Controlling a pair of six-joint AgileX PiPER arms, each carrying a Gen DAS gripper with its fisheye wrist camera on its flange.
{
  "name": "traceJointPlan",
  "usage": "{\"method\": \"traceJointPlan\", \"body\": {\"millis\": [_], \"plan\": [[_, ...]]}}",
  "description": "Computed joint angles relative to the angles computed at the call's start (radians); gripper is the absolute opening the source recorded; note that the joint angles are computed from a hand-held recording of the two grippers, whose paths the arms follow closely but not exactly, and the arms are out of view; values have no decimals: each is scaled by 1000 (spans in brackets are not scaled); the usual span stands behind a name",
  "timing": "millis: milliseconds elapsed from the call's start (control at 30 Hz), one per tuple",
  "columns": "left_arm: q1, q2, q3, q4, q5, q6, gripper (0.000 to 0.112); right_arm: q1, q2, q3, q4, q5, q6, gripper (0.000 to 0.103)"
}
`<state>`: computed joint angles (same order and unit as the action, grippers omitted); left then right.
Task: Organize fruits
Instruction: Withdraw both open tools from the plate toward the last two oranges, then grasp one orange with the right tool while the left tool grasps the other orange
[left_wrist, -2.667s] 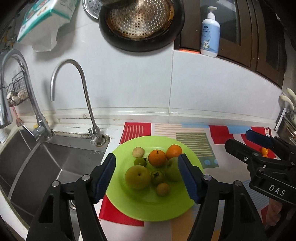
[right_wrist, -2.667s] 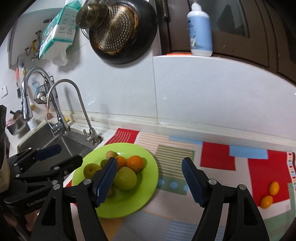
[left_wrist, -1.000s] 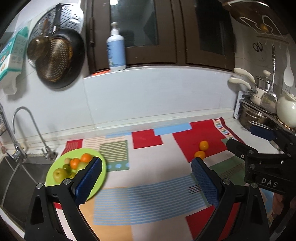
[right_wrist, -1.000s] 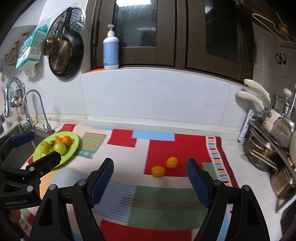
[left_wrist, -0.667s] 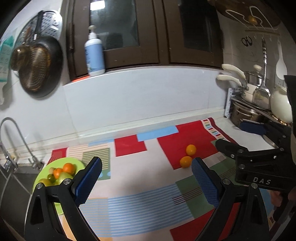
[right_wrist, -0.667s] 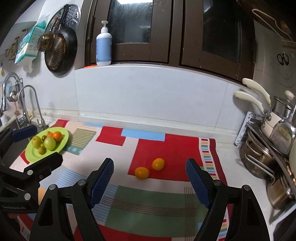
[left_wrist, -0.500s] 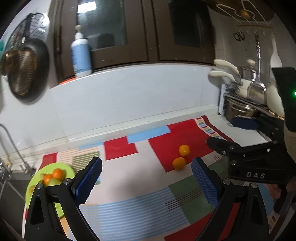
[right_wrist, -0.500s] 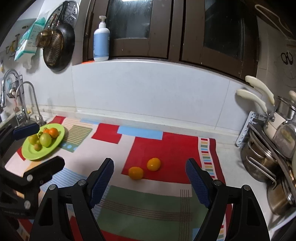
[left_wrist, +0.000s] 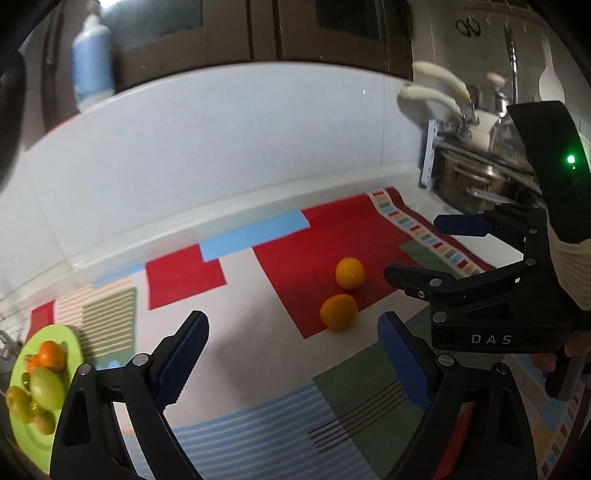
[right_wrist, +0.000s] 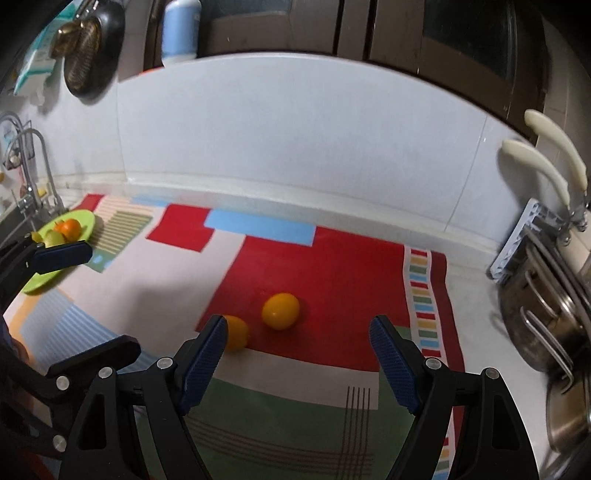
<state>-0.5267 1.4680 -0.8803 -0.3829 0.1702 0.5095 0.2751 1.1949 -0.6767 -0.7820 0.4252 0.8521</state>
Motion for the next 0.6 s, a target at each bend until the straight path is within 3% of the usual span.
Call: {"method": "traceJointPlan", "body": {"millis": [100, 300, 500, 600], "plan": [[-3, 65, -39, -99, 13, 115, 90, -45, 39, 12, 4, -44, -16, 76], [-18, 197, -141, -170, 67, 216, 81, -130, 119, 13, 67, -118, -108, 70], [-29, 282, -226, -121, 105, 174, 72, -187, 165, 14, 115, -164, -168, 68], [-21, 321, -279, -127, 169, 170, 59, -204, 175, 16, 127, -179, -182, 68]]}}
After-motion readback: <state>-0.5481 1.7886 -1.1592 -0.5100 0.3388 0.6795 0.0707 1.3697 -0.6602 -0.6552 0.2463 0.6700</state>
